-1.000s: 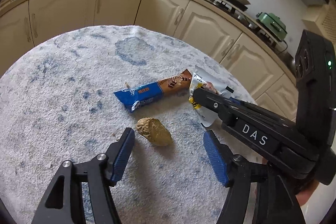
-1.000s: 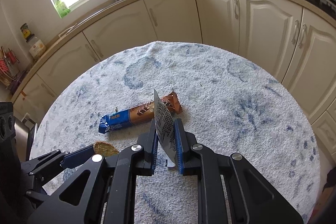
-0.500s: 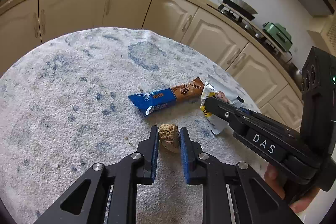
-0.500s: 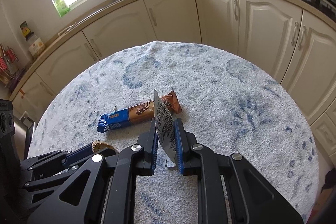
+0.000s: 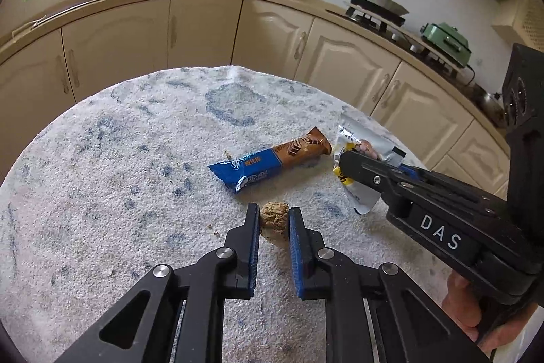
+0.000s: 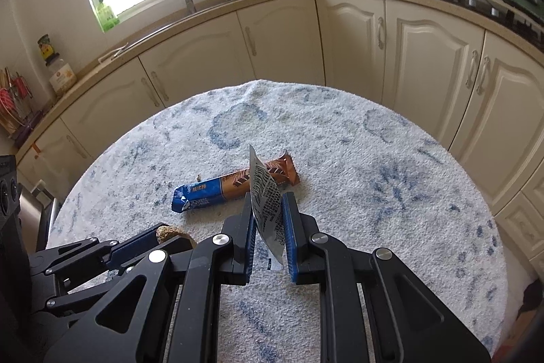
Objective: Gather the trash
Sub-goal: 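Carry the wrapper and brown lump over the blue bucket and open both tools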
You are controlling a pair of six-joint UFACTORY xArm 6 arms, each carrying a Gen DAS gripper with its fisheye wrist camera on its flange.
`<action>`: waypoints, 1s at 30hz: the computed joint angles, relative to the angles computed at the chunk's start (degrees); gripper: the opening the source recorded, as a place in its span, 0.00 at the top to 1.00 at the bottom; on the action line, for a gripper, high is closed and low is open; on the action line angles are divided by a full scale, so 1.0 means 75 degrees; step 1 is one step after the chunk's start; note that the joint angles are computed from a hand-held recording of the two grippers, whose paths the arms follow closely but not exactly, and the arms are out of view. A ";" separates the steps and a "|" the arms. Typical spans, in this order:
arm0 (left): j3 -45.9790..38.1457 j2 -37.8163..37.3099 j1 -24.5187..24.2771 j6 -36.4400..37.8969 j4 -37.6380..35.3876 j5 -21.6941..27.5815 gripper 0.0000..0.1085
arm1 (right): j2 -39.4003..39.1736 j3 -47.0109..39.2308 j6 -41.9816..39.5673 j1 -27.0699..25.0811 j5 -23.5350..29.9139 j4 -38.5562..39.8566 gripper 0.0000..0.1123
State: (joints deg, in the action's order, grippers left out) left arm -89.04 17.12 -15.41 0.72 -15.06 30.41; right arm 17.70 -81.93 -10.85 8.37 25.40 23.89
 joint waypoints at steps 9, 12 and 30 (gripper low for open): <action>0.0474 -0.0381 -0.0171 0.0802 -0.0528 -0.0350 0.89 | -0.0418 0.0589 0.0801 -0.0091 -0.0295 -0.0844 0.87; 0.0598 -0.0504 -0.0267 0.0877 -0.0508 -0.0414 0.89 | -0.0630 0.0837 0.0911 -0.0231 -0.0220 -0.0864 0.87; -0.0239 -0.0294 -0.1688 0.0311 0.0780 0.0354 0.89 | -0.3465 0.3507 0.0899 -0.1691 -0.0349 -0.1711 0.86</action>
